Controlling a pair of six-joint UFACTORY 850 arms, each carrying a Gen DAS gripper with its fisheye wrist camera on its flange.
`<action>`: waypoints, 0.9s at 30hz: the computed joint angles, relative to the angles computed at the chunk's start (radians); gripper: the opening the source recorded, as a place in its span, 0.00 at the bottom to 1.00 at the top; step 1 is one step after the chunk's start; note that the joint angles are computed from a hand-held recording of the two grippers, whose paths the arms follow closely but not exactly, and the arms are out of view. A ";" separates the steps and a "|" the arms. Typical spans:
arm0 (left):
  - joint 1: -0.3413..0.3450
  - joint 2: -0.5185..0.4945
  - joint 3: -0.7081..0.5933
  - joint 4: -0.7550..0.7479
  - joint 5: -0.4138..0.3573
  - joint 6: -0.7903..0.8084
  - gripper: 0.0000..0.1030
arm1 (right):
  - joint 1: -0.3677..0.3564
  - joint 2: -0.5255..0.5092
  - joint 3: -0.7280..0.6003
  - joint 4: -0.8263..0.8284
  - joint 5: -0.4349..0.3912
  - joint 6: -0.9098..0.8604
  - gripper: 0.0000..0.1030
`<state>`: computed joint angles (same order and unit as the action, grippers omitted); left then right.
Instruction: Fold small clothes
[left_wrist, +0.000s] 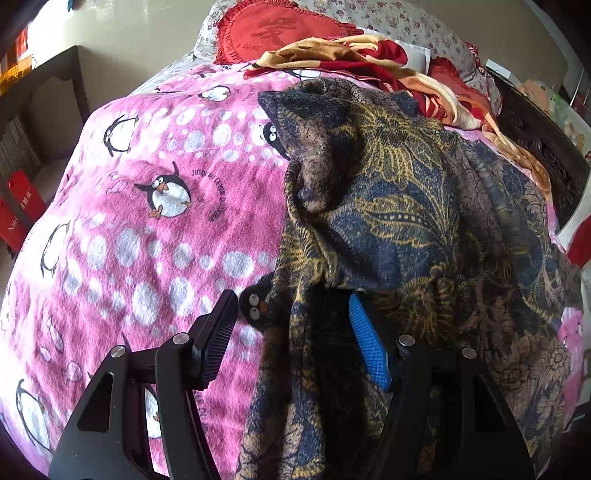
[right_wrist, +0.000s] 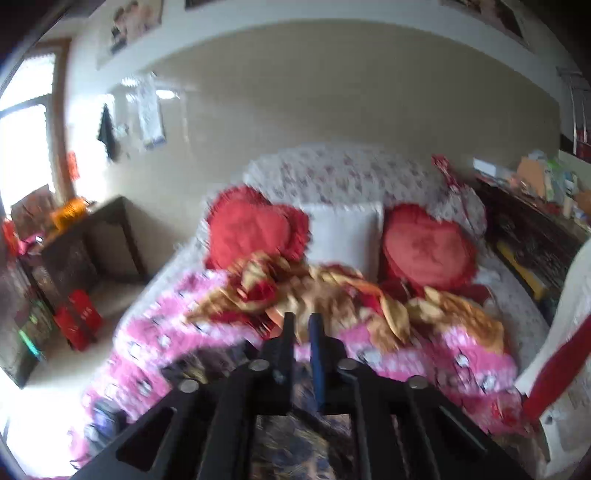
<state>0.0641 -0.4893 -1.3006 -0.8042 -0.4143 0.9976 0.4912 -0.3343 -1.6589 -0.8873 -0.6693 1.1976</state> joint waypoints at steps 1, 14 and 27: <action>0.001 -0.003 -0.003 0.016 -0.008 -0.012 0.61 | -0.010 -0.012 0.031 0.041 0.001 -0.013 0.63; 0.034 -0.009 -0.011 -0.105 -0.106 0.002 0.61 | 0.063 -0.142 0.283 0.203 0.031 -0.223 0.70; -0.003 -0.014 -0.013 0.007 0.030 0.018 0.61 | -0.067 0.083 0.457 0.067 0.403 0.196 0.04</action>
<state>0.0608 -0.5032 -1.3139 -0.7970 -0.3845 1.0156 0.4244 -0.2513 -1.2015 -0.8199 -0.2661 1.3932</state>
